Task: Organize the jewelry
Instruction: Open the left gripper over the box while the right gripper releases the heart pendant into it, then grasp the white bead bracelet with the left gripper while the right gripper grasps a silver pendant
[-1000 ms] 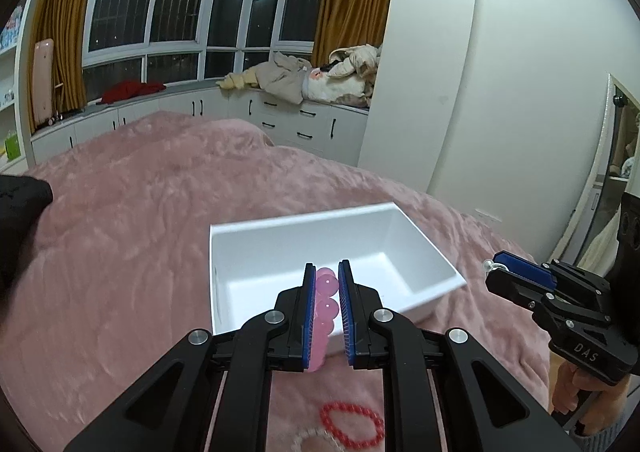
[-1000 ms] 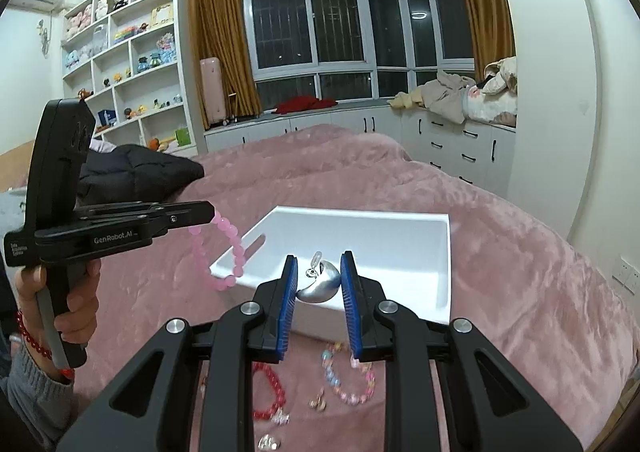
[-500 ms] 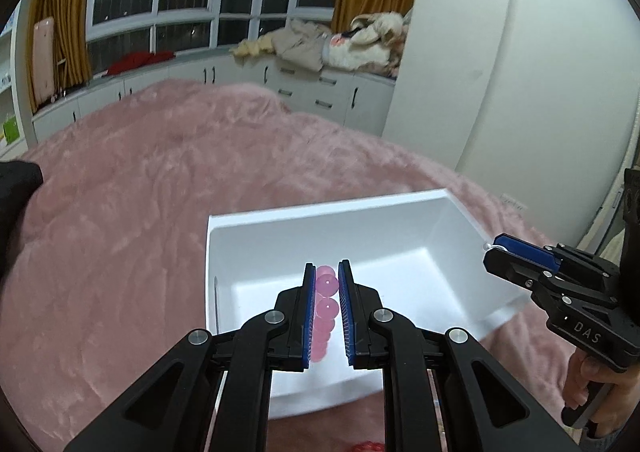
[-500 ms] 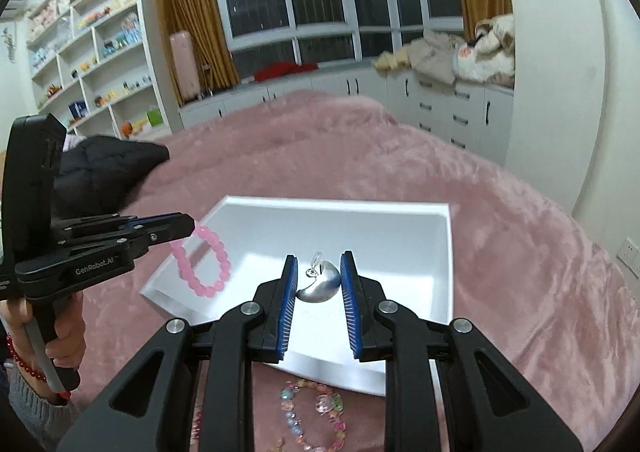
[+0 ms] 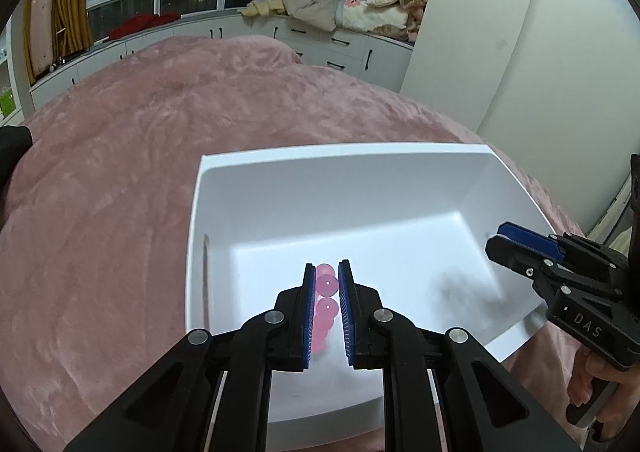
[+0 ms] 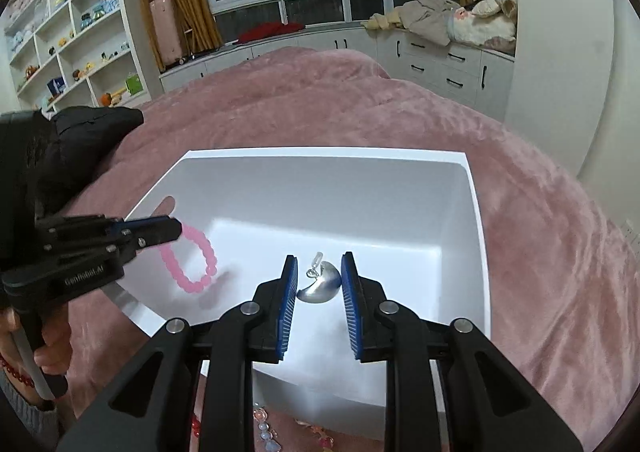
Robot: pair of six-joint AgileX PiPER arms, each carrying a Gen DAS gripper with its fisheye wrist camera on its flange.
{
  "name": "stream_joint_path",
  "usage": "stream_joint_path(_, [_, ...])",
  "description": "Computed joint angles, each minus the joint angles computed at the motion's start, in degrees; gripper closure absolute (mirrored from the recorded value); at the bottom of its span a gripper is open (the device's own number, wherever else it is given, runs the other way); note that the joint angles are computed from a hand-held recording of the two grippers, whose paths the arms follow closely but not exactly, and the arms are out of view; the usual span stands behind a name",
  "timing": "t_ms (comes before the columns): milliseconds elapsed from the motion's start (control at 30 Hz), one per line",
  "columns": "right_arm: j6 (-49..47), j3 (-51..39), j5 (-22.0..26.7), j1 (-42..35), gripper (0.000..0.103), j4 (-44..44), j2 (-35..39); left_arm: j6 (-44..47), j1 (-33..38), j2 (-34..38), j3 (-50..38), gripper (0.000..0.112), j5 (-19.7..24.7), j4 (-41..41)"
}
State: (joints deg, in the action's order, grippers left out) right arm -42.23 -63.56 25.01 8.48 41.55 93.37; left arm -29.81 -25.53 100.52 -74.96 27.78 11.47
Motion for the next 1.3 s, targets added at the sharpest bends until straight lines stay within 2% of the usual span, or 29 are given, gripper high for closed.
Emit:
stream_joint_path(67, [-2.01, 0.59, -0.57, -0.09, 0.072, 1.94, -0.02, -2.14, -0.38, -0.52, 0.98, 0.091, -1.38, 2.13])
stream_joint_path(133, [-4.67, 1.12, -0.83, -0.31, 0.065, 4.72, -0.36, -4.22, -1.07, -1.27, 1.31, 0.08, -1.16, 4.27])
stream_joint_path(200, [-7.84, 2.63, -1.28, -0.74, 0.06, 8.37, -1.88, -5.83, -1.86, -2.37, 1.61, 0.077, -0.65, 5.88])
stream_joint_path(233, [-9.29, 3.62, -1.67, -0.91, 0.048, 10.03, -3.16, -6.23, -2.16, -3.02, 1.93, 0.072, -0.64, 6.14])
stream_joint_path(267, [-11.48, 5.06, -2.33, -1.12, 0.031, 12.52, -4.97, -7.77, -2.78, -4.35, 2.65, 0.069, -0.67, 7.64])
stream_joint_path(300, [-13.45, 6.0, -2.63, -1.34, 0.025, 14.67, -6.35, -9.75, -3.41, -5.48, 3.34, 0.059, -0.77, 9.66])
stream_joint_path(333, [-16.26, 7.24, -2.88, -1.69, 0.014, 17.45, -8.15, -13.58, -4.41, -7.02, 4.36, 0.049, -0.84, 13.54])
stream_joint_path(367, [-18.72, 8.86, -3.43, -1.89, 0.006, 19.67, -10.63, -17.36, -5.46, -8.48, 5.38, 0.045, -0.71, 17.36])
stream_joint_path(500, [-17.17, 12.2, -3.87, -1.83, 0.005, 17.5, -18.0, -24.93, -8.88, -14.4, 9.23, 0.027, 0.68, 24.74])
stream_joint_path(600, [-17.99, 15.56, -3.99, -1.84, 0.005, 17.73, -23.69, -28.64, -12.19, -19.13, 12.52, 0.021, 1.98, 29.21])
stream_joint_path(667, [-17.89, 16.78, -3.32, -2.25, 0.005, 17.54, -26.37, -31.79, -15.81, -21.59, 13.94, 0.021, 4.95, 33.13])
stream_joint_path(800, [-17.61, 19.48, 1.09, -4.52, 0.005, 17.23, -32.57, -36.24, -21.35, -25.92, 17.35, 0.02, 8.49, 36.48])
stream_joint_path(900, [-16.6, 22.12, 1.29, -4.38, 0.005, 15.54, -36.9, -42.58, -25.61, -28.63, 20.43, 0.02, 11.16, 40.15])
stream_joint_path(1100, [-15.94, 28.17, 4.38, -4.45, 0.005, 14.62, -42.9, -48.11, -32.63, -31.0, 24.66, 0.02, 15.78, 43.01])
stream_joint_path(1167, [-16.32, 30.89, 3.94, -3.43, 0.005, 14.5, -44.26, -50.28, -34.27, -31.83, 26.64, 0.02, 16.43, 43.49])
stream_joint_path(1300, [-10.97, 35.16, 0.07, 1.46, 0.005, 9.32, -46.42, -52.83, -35.18, -32.51, 30.25, 0.02, 15.0, 43.29])
